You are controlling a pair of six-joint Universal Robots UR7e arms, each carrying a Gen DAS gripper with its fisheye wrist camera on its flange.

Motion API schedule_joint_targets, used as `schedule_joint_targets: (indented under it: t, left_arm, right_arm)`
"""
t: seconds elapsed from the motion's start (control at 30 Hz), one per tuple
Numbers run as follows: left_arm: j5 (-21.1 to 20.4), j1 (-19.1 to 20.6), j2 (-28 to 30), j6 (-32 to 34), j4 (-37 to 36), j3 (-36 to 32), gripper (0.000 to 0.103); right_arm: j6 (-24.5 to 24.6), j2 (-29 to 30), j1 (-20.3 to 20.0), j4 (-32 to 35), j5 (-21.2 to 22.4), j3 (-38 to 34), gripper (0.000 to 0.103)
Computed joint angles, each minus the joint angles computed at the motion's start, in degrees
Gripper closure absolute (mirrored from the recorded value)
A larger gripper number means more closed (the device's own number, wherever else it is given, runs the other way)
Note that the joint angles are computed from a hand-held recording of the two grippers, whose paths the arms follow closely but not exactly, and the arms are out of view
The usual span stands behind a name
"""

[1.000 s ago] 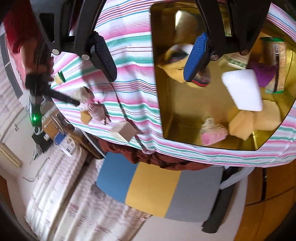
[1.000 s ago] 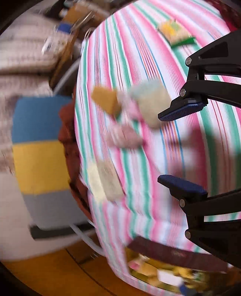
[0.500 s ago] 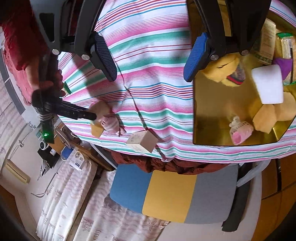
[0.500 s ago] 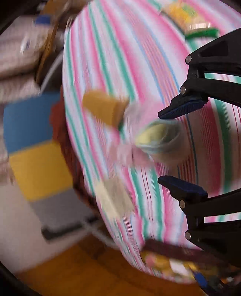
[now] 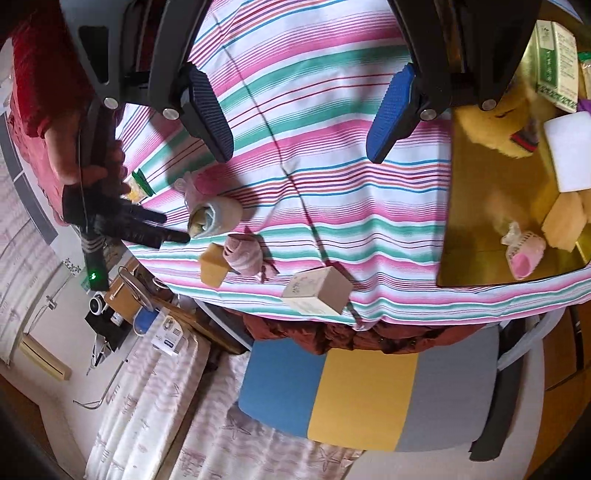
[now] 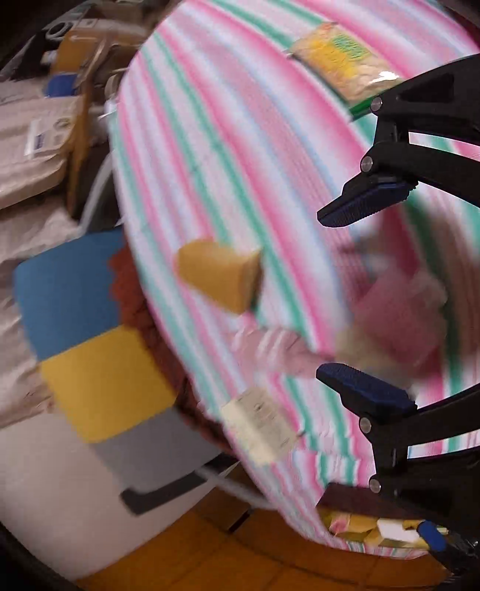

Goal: Organize objects
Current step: 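Move both grippers back and grasp a pink mesh cup with the right gripper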

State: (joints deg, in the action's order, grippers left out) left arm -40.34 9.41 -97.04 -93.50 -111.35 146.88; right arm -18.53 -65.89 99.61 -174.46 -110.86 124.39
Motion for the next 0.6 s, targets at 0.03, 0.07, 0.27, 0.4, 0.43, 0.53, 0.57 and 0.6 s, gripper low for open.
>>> schedule_joint_targets:
  t: [0.03,0.07,0.27,0.4,0.43,0.53,0.57,0.6]
  left_arm:
    - [0.2,0.5,0.8,1.1,-1.2,-0.2,0.027]
    - [0.5,1.4,2.0,3.0,-3.0,-0.5,0.027]
    - [1.6,5.9,8.8,13.3,-15.3,-2.0,0.027]
    - [1.3,9.4,13.9,20.8,-25.0,-3.2,0.028]
    - [1.4,10.3,15.1,22.1,-26.2,-3.8,0.028]
    - [1.1,12.7,18.4,26.7,-30.6,-5.3,0.028]
    - [0.4,14.2,20.0,29.4,-32.6,-6.3,0.028]
    - [0.1,15.1,20.9,30.3,-33.3,-7.0,0.028]
  right_arm:
    - [0.9,0.1,0.2,0.9,-2.0,0.1,0.026]
    - [2.1,0.1,0.2,2.4,-3.6,0.1,0.026]
    - [2.2,-1.4,-1.1,8.5,-1.3,0.7,0.026]
    - [-1.3,1.1,0.4,8.9,-2.5,0.0,0.029]
    - [-1.6,1.4,0.4,10.3,-1.5,-0.4,0.033]
    - [-2.6,1.3,0.3,11.8,0.5,-0.6,0.053]
    - [-3.0,1.2,0.5,11.7,0.0,-0.6,0.054]
    - [-3.1,0.8,0.5,12.0,0.2,-0.4,0.054]
